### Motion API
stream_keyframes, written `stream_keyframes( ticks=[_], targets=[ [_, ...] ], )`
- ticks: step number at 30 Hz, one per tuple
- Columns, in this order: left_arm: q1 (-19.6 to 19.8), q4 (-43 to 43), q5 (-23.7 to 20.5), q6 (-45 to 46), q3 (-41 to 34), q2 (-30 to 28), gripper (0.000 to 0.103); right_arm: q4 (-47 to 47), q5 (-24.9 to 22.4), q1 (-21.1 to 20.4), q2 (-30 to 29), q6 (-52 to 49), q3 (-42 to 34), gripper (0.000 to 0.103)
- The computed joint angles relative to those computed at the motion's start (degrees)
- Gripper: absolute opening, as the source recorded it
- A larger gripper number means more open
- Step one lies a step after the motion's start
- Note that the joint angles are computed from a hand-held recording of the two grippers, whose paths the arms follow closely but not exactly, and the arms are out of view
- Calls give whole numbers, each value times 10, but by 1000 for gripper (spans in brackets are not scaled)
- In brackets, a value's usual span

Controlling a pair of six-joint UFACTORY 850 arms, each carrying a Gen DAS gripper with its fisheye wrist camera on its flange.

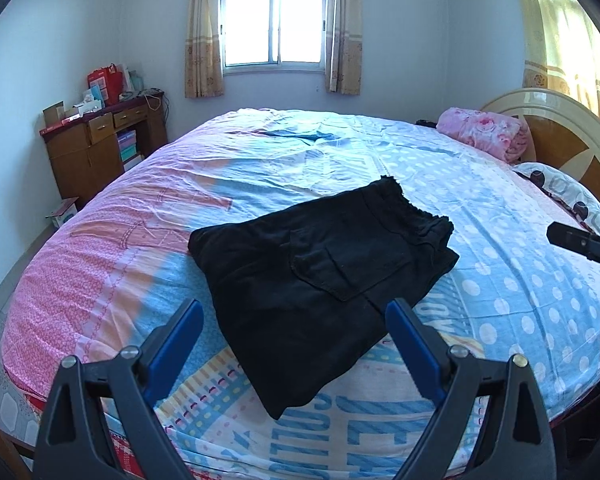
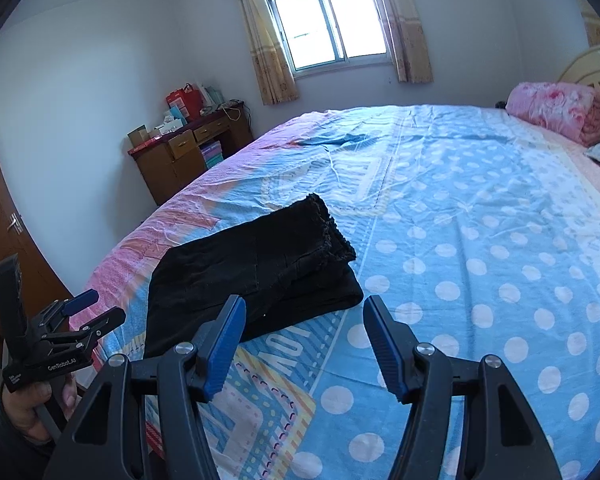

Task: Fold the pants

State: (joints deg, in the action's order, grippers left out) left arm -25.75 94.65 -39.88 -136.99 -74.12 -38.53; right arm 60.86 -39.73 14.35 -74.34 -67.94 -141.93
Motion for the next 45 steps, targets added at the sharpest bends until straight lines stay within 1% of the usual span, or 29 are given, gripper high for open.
stream_keyframes(
  ticks=[6,9,16,28,34,37,39,42,45],
  targets=[
    [-3,-1,-2,6,-2,0,95,13,0,0,16,-15,27,63],
    [-4,1,-3,4,-3,0,95,12,-2,0,16,-16,26,63],
    [-5,1,-4,5,-3,0,95,31,6,0,34,-41,58,64],
    [-5,-1,-2,8,-3,0,95,32,8,-1,37,-44,64,64],
    [-3,-12,-2,22,-6,-2,100,42,9,0,47,-57,80,64],
    [-2,-11,-1,24,-5,0,101,42,9,0,47,-60,80,64],
    [-4,-10,-7,27,-5,2,101,54,12,0,54,-72,90,64],
    [-10,-4,-28,26,-3,7,101,89,22,-1,71,-107,117,64],
    [-15,10,-43,10,2,15,103,129,36,-1,90,-153,148,64]
  ],
)
